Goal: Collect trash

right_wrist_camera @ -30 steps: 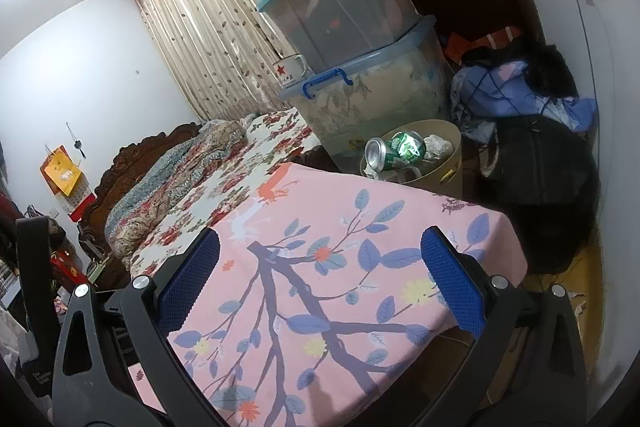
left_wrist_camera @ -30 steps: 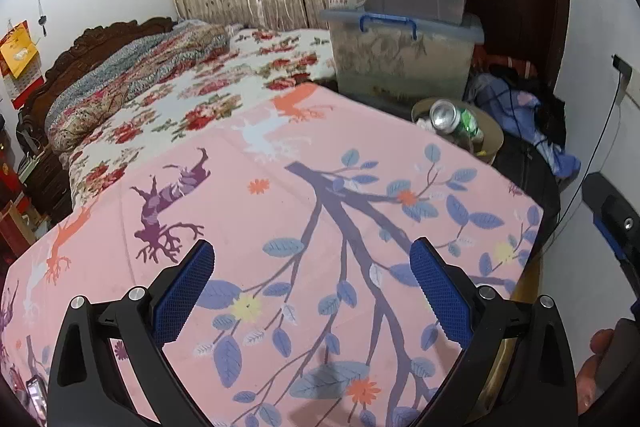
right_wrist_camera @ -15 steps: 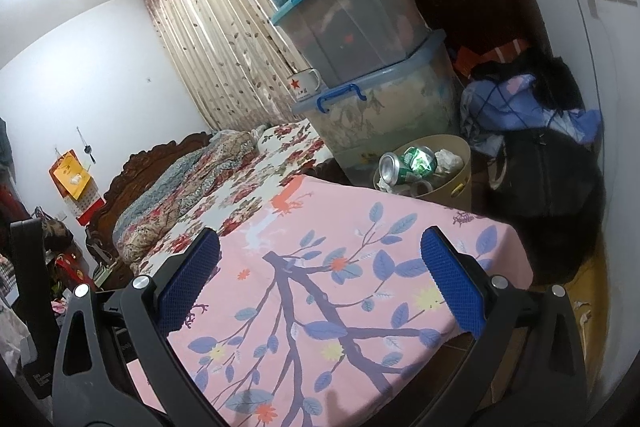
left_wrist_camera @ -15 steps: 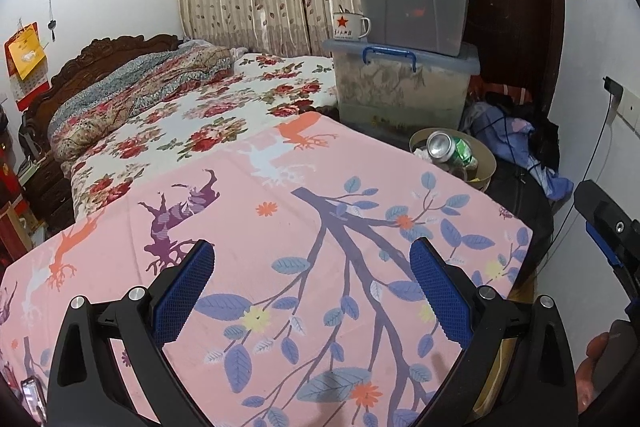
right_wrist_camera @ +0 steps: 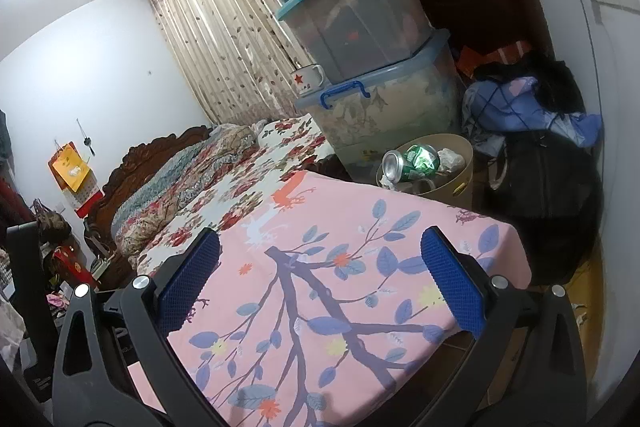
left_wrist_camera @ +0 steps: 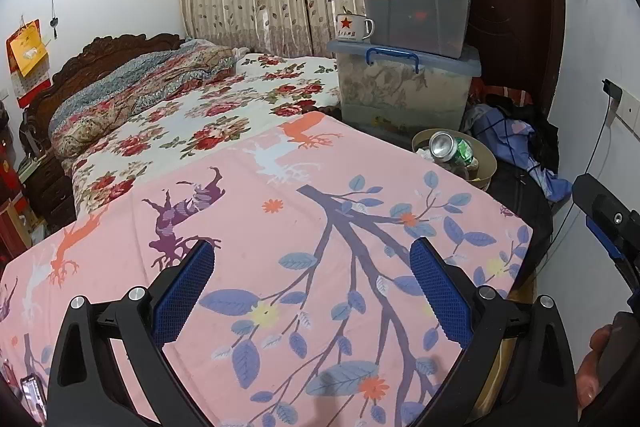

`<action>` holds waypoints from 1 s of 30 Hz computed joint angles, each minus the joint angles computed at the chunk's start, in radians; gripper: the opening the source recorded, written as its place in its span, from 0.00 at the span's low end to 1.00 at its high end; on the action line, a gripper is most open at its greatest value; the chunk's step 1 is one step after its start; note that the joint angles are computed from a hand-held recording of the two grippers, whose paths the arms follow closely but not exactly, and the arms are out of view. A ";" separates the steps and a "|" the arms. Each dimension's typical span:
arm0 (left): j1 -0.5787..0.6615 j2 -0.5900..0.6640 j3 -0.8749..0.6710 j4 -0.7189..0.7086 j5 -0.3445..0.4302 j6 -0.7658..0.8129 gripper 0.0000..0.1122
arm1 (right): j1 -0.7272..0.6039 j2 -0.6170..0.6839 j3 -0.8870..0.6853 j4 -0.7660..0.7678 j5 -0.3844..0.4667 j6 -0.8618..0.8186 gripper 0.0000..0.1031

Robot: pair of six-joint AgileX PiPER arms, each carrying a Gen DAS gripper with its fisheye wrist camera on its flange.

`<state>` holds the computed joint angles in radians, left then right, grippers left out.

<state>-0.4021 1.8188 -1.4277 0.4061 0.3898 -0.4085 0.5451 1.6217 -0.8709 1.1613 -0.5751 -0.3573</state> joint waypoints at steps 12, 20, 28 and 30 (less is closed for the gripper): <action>0.042 -0.013 0.026 -0.063 -0.025 0.058 0.84 | 0.011 0.011 -0.041 0.080 0.022 -0.099 0.97; 0.045 -0.010 0.030 -0.068 -0.027 0.068 0.84 | 0.002 0.024 -0.052 0.084 0.040 -0.096 0.97; 0.056 0.000 0.035 -0.094 -0.033 0.102 0.84 | 0.002 0.025 -0.053 0.086 0.040 -0.099 0.97; 0.056 0.002 0.034 -0.101 -0.035 0.111 0.84 | 0.001 0.025 -0.051 0.081 0.035 -0.093 0.97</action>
